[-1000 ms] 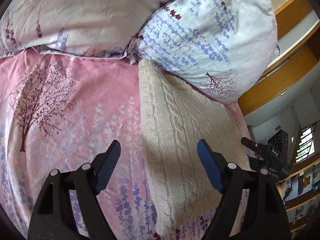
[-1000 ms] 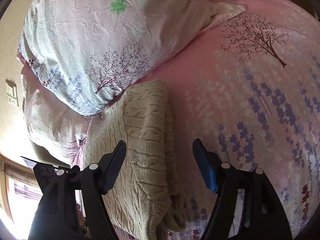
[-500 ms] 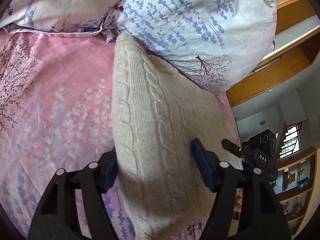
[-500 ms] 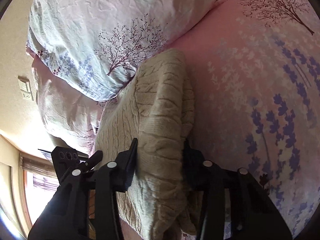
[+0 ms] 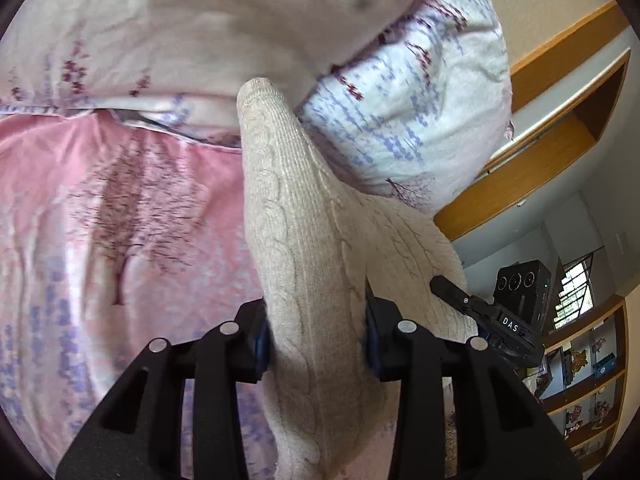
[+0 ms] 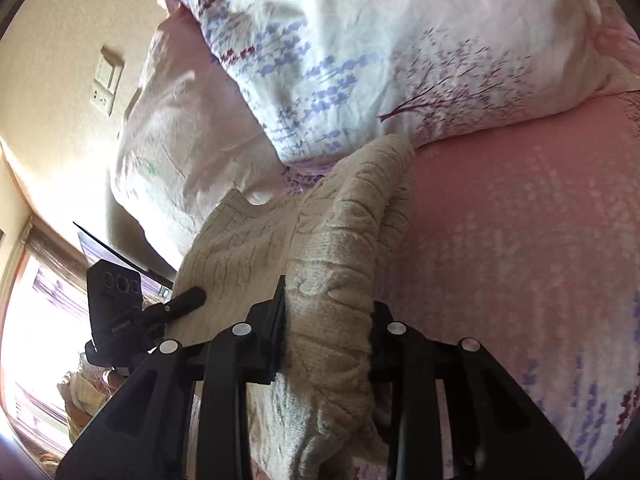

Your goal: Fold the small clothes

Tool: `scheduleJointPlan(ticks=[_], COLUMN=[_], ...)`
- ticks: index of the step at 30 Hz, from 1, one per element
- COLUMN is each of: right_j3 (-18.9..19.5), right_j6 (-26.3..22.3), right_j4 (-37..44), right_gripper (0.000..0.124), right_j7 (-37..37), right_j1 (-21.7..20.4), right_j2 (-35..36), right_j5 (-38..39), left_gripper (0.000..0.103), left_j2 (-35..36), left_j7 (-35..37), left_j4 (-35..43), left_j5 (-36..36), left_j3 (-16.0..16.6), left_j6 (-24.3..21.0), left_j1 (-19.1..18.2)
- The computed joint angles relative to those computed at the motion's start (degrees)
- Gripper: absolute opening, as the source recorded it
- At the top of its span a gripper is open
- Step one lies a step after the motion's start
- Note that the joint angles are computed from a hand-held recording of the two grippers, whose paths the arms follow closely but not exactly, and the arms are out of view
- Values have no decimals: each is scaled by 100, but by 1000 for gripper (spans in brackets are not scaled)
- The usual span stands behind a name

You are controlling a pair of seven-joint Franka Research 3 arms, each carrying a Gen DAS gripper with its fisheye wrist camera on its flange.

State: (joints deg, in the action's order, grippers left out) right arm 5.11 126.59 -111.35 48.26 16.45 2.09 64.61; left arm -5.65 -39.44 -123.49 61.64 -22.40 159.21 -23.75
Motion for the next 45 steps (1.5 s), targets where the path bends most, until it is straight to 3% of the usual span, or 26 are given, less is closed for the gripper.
scheduleJointPlan(ticks=[3,4,6,8,12,15,16,19,22,23,25,27,28,30,34,36,39,45], right_j3=[162,204,198,159,131,134,159,207,221,235,274,286,274,212,38,58,160,116], right_j6=[232,378,224,139,445,571,873,1488,1716,1599,1811,2023,2030,2007,1445,1308,1629,1578], right_j4=[196,201,258,244,123,59,-24,-14,100,147,-92,-349,-469,-685,-927,-956,-974,-844], right_gripper=[34,40,43,43,44,14,12,11,11,11,11,21,31,42,42,41,40,39], right_j7=[551,636,765,850,719,581,696,1332,1942,1884,1534,1231,965,325,-460,-422,333,757], right_j1=[225,284,227,143,103,131,195,357,439,402,381,412,426,497,646,673,670,611], right_j2=[379,438,469,378,180,171,122,212,443,483,230,-85,-258,-578,-898,-871,-676,-523], right_j5=[-696,-881,-865,-815,-519,-621,-824,-1450,-2033,-1983,-1884,-1744,-1517,-916,-377,-600,-1322,-1097], left_gripper=[42,45,47,47,46,51,51,52,54,55,59,64,65,65,66,68,69,72], left_j2=[-378,-373,-510,-697,-630,-51,180,742,1017,1092,1271,1306,1349,1412,1420,1464,1562,1529], left_j7=[140,-82,-912,-291,828,1579,1843,2392,2680,2758,2946,3044,3099,3162,3203,3251,3274,3046], left_j4=[-697,-844,-970,-921,-151,625,867,1385,1569,1629,1859,1943,2012,2105,2148,2214,2308,2265], left_j5=[-595,-532,91,-389,-543,-341,-326,-371,-662,-703,-676,-696,-703,-716,-727,-731,-752,-778], left_j3=[213,187,-136,-164,-693,-834,-806,-627,-416,-359,-263,-156,-106,-21,55,73,112,188], left_j6=[97,310,526,-117,-2374,-3287,-3426,-3492,-3511,-3628,-4018,-4198,-4280,-4391,-4505,-4572,-4615,-4457], left_j1=[-41,70,459,241,-82,-393,-481,-703,-886,-969,-1183,-1360,-1433,-1540,-1658,-1699,-1748,-1748])
